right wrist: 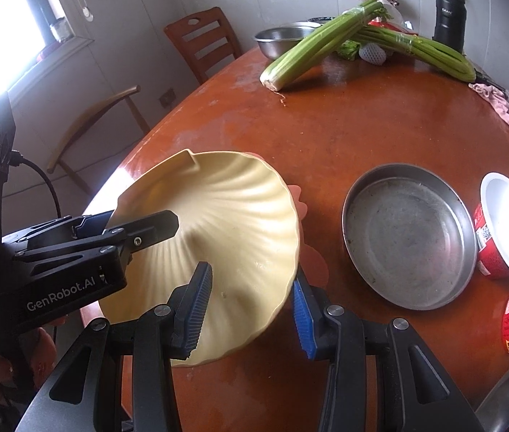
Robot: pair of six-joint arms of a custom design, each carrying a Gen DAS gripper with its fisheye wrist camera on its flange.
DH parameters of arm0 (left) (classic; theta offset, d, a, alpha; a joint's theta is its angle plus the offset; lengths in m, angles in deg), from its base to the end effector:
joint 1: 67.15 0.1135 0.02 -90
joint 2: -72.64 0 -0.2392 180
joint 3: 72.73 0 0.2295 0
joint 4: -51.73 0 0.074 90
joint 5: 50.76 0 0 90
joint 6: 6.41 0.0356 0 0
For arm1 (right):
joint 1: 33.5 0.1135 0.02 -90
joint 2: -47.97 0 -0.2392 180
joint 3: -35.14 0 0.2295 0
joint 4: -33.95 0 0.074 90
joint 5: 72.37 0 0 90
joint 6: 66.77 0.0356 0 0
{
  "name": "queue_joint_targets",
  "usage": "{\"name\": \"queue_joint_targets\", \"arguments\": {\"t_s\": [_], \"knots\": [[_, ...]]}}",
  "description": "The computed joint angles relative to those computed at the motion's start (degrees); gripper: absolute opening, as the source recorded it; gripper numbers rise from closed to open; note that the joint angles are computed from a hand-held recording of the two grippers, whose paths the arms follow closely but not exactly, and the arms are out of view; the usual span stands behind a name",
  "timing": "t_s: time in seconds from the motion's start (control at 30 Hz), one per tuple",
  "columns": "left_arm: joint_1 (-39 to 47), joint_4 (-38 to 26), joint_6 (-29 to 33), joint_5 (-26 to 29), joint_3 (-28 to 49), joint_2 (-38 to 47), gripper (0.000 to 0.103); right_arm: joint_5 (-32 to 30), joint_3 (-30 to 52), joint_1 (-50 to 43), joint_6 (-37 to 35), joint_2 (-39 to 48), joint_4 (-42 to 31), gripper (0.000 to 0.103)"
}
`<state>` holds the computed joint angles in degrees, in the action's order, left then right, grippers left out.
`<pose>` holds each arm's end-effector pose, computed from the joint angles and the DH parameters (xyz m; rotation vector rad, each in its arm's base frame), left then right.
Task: Organize plates and bowls
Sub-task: 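Lower the yellow shell plate onto the orange pig plate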
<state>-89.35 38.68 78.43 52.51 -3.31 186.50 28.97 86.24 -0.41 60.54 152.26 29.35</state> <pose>0.3108 -0.1357 0.0799 0.4732 2.5627 -0.4740 0.2339 0.1441 0.0694 0.1678 2.5586 0.2186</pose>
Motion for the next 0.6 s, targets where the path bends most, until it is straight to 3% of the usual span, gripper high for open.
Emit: {"name": "queue_joint_targets", "arguments": {"t_s": [0.6], "knots": [[-0.1, 0.5, 0.5, -1.5, 3.7, 4.1, 0.047, 1.4, 2.9, -0.2, -0.7, 4.8, 0.4, 0.045]]}}
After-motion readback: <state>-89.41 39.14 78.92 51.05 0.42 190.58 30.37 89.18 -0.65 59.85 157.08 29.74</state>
